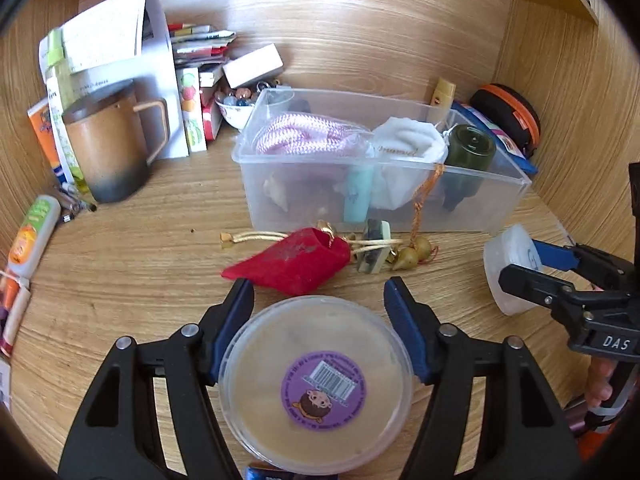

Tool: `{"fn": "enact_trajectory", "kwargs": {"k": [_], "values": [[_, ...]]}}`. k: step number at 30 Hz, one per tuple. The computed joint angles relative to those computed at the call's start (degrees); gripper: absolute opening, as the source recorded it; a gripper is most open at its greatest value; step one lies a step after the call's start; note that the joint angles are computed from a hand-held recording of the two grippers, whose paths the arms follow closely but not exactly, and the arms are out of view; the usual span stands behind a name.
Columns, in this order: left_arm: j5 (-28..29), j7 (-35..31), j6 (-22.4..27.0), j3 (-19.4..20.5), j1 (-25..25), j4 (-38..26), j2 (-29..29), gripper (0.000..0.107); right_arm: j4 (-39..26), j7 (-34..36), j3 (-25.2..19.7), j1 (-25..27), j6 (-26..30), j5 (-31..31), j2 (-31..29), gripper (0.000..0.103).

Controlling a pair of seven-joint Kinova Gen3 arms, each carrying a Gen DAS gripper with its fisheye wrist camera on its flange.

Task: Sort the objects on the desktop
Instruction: 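Lift and carry the beige jar and white container over the clear box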

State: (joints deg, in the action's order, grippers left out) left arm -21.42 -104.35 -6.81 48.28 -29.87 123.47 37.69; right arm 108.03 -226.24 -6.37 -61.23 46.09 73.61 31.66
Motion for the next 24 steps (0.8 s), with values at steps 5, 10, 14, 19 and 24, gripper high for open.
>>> {"fn": "enact_trajectory", "kwargs": {"k": [5,10,14,19,24], "values": [[0.36,-0.69,2.75,4.89,-3.45,-1.00,1.08,0.059,-0.30,0.42,-0.03,-0.20,0.43,-0.24,-0.10,0.063],[1.62,-3.03,0.49,3.50,-1.49,-0.16,-2.33,0.048,-0.39,0.66,-0.16,-0.56,1.53,-0.25,-0.46,0.063],[3.70,-5.15,0.54,-0.25,1.89,-0.42,-2.60,0.055,-0.56,0.93,-0.34,-0.09,0.78,-0.48,-0.28,0.063],[2.06,-5.15,5.59,4.07,-2.53,-1.71,1.20,0.068,-0.80,1.97,-0.27,0.12,-0.12,-1.32,0.01,0.063],[4.35,-7.97,3.30,1.61,-1.62,0.04,-0.03,0.075,-0.75,1.94,0.20,-0.14,-0.83,-0.68,0.05,0.063]]}}
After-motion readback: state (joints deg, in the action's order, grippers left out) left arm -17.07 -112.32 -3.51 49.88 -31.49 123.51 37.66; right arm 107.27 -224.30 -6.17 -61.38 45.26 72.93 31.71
